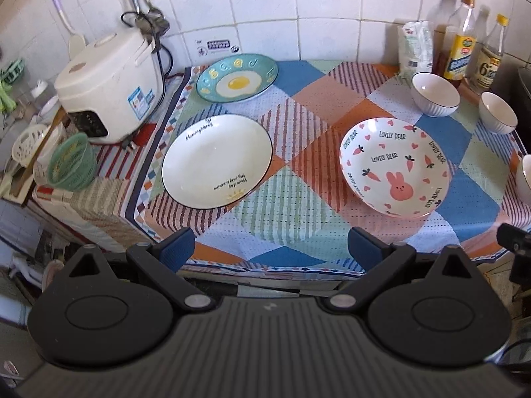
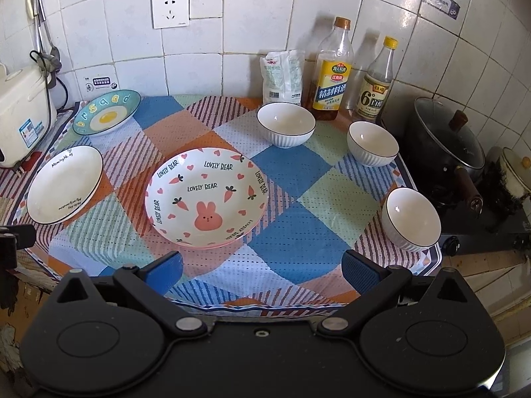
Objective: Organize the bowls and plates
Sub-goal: 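Reach both grippers to the pink LOVELY BEAR plate rim and close them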
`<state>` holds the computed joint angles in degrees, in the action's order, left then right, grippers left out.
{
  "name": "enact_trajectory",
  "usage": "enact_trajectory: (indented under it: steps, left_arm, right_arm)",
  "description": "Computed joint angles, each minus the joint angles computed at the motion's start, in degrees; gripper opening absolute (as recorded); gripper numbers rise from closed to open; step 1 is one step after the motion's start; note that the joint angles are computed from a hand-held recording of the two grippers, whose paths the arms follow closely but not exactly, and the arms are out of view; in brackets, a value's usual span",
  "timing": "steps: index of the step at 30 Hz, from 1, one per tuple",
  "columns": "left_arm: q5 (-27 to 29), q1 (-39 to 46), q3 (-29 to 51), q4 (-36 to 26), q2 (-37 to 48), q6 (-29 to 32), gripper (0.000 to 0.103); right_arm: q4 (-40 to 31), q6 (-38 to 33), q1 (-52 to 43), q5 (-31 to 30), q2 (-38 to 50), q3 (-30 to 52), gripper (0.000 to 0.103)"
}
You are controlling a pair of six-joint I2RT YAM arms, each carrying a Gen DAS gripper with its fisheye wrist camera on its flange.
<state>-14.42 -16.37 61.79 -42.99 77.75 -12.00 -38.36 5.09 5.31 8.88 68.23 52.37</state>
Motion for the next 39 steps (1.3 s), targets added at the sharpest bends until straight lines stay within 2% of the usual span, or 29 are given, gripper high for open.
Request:
enact_trajectory:
  steps: [2,6,12,16,20,22,24,27,31,32,33,35,37,39]
  left_arm:
    - [1.4,0.74,0.37,-0.13,0.58,-1.04,0.1]
    - [8.88,3.0,0.59,0.05,0.31,0.52,0.097]
    - [11.01,2.58,1.68,1.66,1.9,2.29,0.097]
    - [12.04,2.85,1.64,6.17,5.08,3.17,0.097]
    - [10.98,3.44,1.31,11.74,10.42,4.46,0.097]
    - [9.25,2.97,0.54,15.73,12.78,6.89,0.088]
    - [9.86,3.04,1.94,16.84,16.24,9.01,0.087]
    - [11.96,3.24,3.27,19.58,20.47,9.53,0.087]
    - [15.61,2.9,4.59,25.29,26.57,10.2,0.087]
    - [15.86,2.72,5.34,26.39,28.56,9.71,0.087]
    - [15.71,2.57,6.36,26.94,30.58,9.16,0.087]
    - [15.8,2.52,8.09,28.35,34.14,8.39,0.087]
    - [16.21,2.64,10.32,29.0,37.57,7.78,0.087]
    - [16.25,2.77,12.63,29.02,40.63,7.62,0.087]
  right_arm:
    - [0.16,0.05,-0.37,-0.3,0.1,-0.12,0.103]
    - [0.51,0.29,-1.34,-1.28,0.43,-0.19,0.103]
    - [2.67,0.33,-3.82,-4.68,1.38,-0.67,0.103]
    - [8.9,-3.9,-7.25,-10.14,1.18,-2.64,0.103]
    - [19.88,-6.86,-12.1,-17.7,1.77,-6.24,0.103]
    - [27.65,-8.63,-15.46,-25.07,2.7,-9.31,0.103]
    - [33.95,-9.3,-19.59,-35.55,5.9,-11.37,0.103]
    - [41.47,-7.79,-20.96,-39.89,11.91,-12.86,0.103]
    - [49.84,-6.92,-20.53,-37.77,22.89,-12.95,0.103]
    - [50.66,-6.78,-20.42,-37.33,26.22,-11.95,0.1]
    - [50.98,-6.25,-20.23,-36.88,29.41,-10.54,0.092]
    - [50.49,-4.23,-20.79,-37.49,34.74,-8.07,0.086]
    - [52.9,-1.59,-20.82,-37.71,38.99,-6.77,0.084]
    - [52.75,-0.06,-20.36,-37.72,42.4,-4.6,0.075]
